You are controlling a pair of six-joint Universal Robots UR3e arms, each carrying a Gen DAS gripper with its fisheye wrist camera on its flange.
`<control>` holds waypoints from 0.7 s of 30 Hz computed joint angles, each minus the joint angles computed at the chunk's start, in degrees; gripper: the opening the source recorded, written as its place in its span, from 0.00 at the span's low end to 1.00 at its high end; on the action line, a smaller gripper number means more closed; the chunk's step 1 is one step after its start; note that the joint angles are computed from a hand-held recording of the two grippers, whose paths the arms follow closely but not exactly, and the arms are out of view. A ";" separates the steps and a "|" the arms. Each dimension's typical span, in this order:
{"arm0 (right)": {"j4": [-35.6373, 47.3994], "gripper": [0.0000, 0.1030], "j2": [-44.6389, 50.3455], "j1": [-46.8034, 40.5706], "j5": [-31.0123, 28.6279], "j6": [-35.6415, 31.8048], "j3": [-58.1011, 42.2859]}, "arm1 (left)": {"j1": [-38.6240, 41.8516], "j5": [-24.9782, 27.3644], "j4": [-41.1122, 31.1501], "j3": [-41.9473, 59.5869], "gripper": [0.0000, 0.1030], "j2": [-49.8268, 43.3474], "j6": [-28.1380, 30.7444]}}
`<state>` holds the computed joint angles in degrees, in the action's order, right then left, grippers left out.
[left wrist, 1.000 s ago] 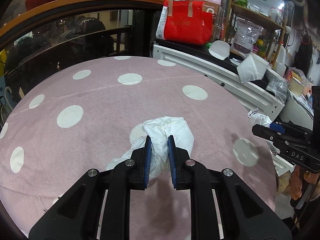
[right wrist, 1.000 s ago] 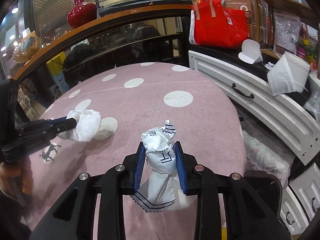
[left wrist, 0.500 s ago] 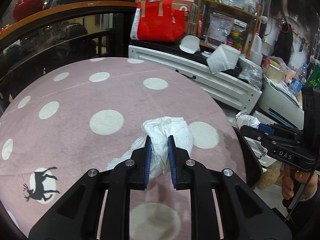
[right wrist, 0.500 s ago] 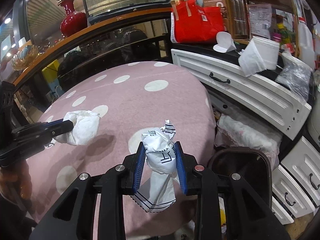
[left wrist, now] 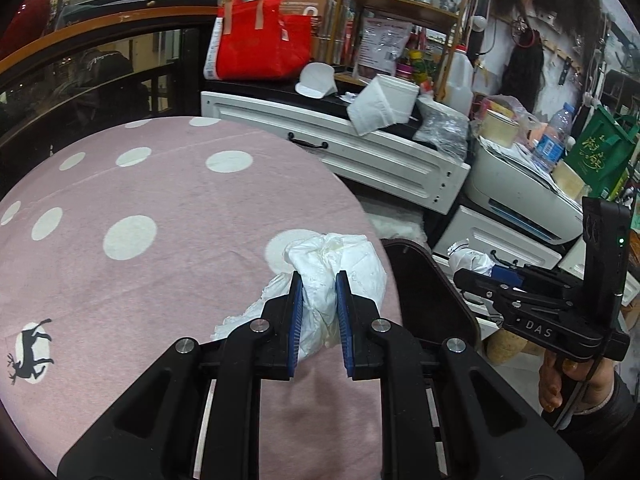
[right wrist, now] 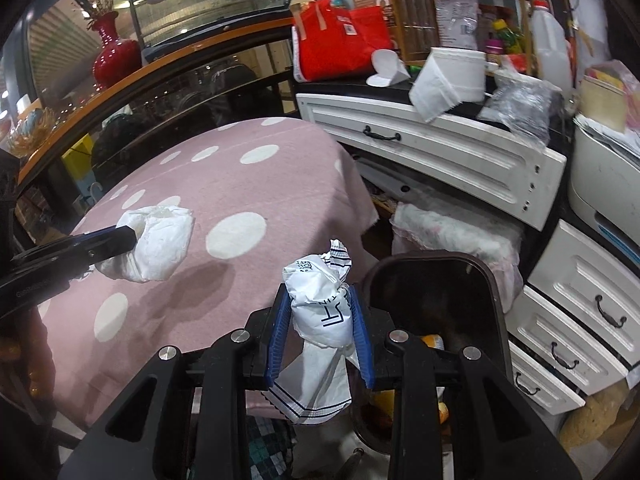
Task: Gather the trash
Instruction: 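Carry the tissues and crumpled paper in both tools over the bin, then open the right tool, dropping the crumpled paper into the bin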
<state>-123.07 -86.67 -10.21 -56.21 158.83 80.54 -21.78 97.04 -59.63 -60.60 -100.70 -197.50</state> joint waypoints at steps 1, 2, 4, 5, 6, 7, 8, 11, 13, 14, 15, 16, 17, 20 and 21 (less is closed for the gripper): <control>0.05 0.29 -0.60 -0.87 0.08 -0.04 0.93 | -0.61 -0.19 -0.18 1.08 0.16 -0.93 -0.21; 0.19 0.29 -1.13 -1.55 0.22 -0.16 1.67 | -1.29 -0.26 -0.38 2.26 0.16 -1.94 -0.32; 0.33 0.29 -1.93 -3.13 0.47 -0.42 3.08 | -2.62 -0.11 -0.85 4.38 0.16 -3.69 -0.27; 0.10 0.29 -2.23 -3.98 0.34 -0.43 3.93 | -3.11 -0.16 -0.99 5.19 0.16 -4.41 -0.26; -0.10 0.29 -2.37 -4.36 0.13 -0.44 4.38 | -3.69 -0.28 -1.29 6.50 0.16 -5.51 -0.22; -0.63 0.29 -2.40 -4.80 -0.53 -0.39 4.98 | -4.11 -0.34 -1.65 7.75 0.16 -6.47 -0.12; -0.96 0.29 -2.46 -4.98 -1.00 -0.35 5.31 | -4.53 -0.40 -2.18 9.29 0.16 -7.56 -0.03; -3.46 0.29 -1.99 -5.23 -3.87 -0.21 6.82 | -5.74 -0.57 -3.53 13.64 0.16 -10.71 0.15; -4.71 0.29 -1.11 -5.22 -5.89 0.08 7.51 | -6.61 -0.48 -4.90 17.26 0.16 -13.18 0.32; -4.82 0.29 -0.48 -5.29 -6.43 0.09 7.50 | -6.95 -0.50 -5.41 18.57 0.16 -14.12 0.42; -5.16 0.29 0.36 -5.48 -6.96 0.25 7.65 | -7.37 -0.53 -6.18 20.41 0.16 -15.41 0.56; -5.27 0.29 0.91 -5.58 -7.32 0.39 7.66 | -7.73 -0.56 -6.91 22.12 0.16 -16.58 0.69; -5.09 0.29 1.98 -5.55 -8.10 0.59 7.40 | -8.10 -0.60 -7.64 23.89 0.16 -17.80 0.86; -4.51 0.29 4.85 -5.52 -9.75 1.43 6.74 | -9.26 -0.41 -10.53 30.32 0.16 -21.81 1.22; -4.47 0.29 5.55 -5.57 -9.94 1.67 6.73 | -9.52 -0.39 -11.32 32.03 0.16 -22.84 1.33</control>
